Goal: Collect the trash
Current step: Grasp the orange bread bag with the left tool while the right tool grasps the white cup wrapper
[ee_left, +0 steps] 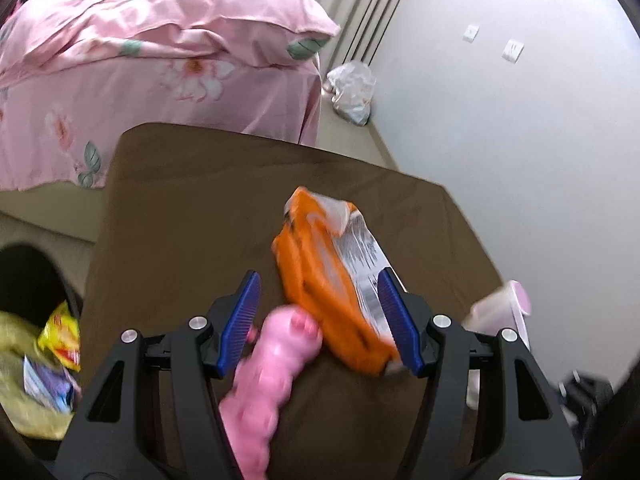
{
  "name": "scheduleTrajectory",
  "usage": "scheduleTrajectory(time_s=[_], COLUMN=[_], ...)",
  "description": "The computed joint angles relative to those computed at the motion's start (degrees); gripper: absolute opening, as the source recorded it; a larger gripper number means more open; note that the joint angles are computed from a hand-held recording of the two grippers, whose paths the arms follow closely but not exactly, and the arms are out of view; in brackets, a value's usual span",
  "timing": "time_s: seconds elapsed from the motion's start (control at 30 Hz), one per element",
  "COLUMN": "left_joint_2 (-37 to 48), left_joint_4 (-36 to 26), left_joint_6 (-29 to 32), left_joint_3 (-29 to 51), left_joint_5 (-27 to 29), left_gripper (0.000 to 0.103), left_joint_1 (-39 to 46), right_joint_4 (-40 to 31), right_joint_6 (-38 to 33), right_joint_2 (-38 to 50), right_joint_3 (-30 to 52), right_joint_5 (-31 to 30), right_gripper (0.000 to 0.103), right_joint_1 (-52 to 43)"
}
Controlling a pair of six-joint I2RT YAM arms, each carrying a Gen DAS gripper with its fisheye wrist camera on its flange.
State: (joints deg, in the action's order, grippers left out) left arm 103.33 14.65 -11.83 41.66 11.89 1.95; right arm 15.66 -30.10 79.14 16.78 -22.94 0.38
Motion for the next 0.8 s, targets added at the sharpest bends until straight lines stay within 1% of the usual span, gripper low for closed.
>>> scheduleTrajectory(time_s=[0.03, 0.07, 0.1, 0.13, 0.17, 0.23, 0.27, 0.3, 0.33, 0.37, 0.4, 0.43, 0.5, 0.57, 0.6, 0.67, 0.7, 0.73, 0.8], left_joint_2=[2.72, 4.2, 5.51, 6.79, 7.23, 5.91, 4.17, 1.85, 0.18, -2.75, -6.23, -8.48, -15.8, -22.14, -25.05, -31.68, -34.62, -36.31, -41.72], left_joint_4=[-3.29, -4.66, -5.52, -6.99, -7.21, -5.31, -4.24, -2.92, -1.99, -0.54, 0.86, 1.4, 2.8, 2.17, 1.36, -2.52, -4.86, -6.26, -9.29], left_joint_6=[-0.21, -0.52, -0.74, -0.89, -0.99, -0.64, -0.15, 0.4, 0.66, 0.89, 0.93, 0.63, -0.42, -1.33, -1.59, -1.04, -0.13, 0.26, 1.47], left_joint_3=[3.96, 5.79, 7.14, 8.68, 8.91, 6.61, 4.59, 2.05, 0.34, -2.61, -5.98, -7.86, -13.97, -18.22, -19.97, -23.5, -25.18, -26.19, -29.81], left_joint_5=[-2.41, -3.11, -2.77, -2.06, -0.86, 0.27, -0.36, -0.8, -0.92, -1.1, -1.29, -1.47, -1.28, -0.75, 0.17, 1.97, 2.22, 1.72, -0.87], left_gripper=[0.056, 0.052, 0.036, 0.023, 0.02, 0.012, 0.011, 0.011, 0.01, 0.01, 0.01, 0.01, 0.01, 0.01, 0.01, 0.01, 0.01, 0.01, 0.01], left_joint_1=[-1.16, -1.43, -1.48, -1.58, -1.54, -1.79, -2.34, -2.84, -3.16, -3.58, -3.85, -4.05, -3.64, -2.54, -1.57, 0.68, 1.61, 1.75, 1.62], right_joint_4=[-0.95, -1.99, -2.85, -4.21, -5.69, -9.19, -10.56, -12.98, -14.32, -15.01, -15.73, -16.76, -17.75, -15.59, -15.71, -17.02, -16.21, -14.96, -14.52], right_joint_6=[-0.71, -1.29, -1.67, -2.4, -3.14, -5.82, -6.97, -9.11, -10.37, -10.93, -11.23, -11.14, -9.61, -7.68, -7.43, -7.57, -6.58, -5.4, -4.19], right_joint_2=[-0.42, -0.55, -0.39, 0.09, 0.7, 1.92, 2.73, 3.75, 4.44, 5.13, 5.51, 6.33, 7.64, 7.3, 6.99, 5.61, 4.7, 3.82, 4.88], right_joint_3=[-0.59, -0.95, -0.98, -0.79, -0.44, 0.1, 0.58, 1.2, 1.49, 1.76, 1.92, 2.47, 3.36, 2.17, 2.23, 2.11, 1.63, 1.0, 1.85], right_joint_5=[-1.31, -2.95, -4.48, -6.51, -8.14, -11.56, -12.59, -14.5, -16.12, -17.54, -18.79, -20.15, -21.33, -22.71, -22.54, -21.73, -21.61, -21.73, -23.0], right_gripper=[0.009, 0.009, 0.009, 0.01, 0.01, 0.012, 0.02, 0.036, 0.042, 0.045, 0.045, 0.048, 0.059, 0.06, 0.06, 0.06, 0.06, 0.06, 0.06], right_joint_1=[-1.7, -3.57, -5.16, -7.26, -9.12, -13.38, -14.6, -16.77, -18.46, -19.65, -20.62, -21.61, -22.01, -21.44, -20.73, -19.04, -18.55, -18.27, -18.1])
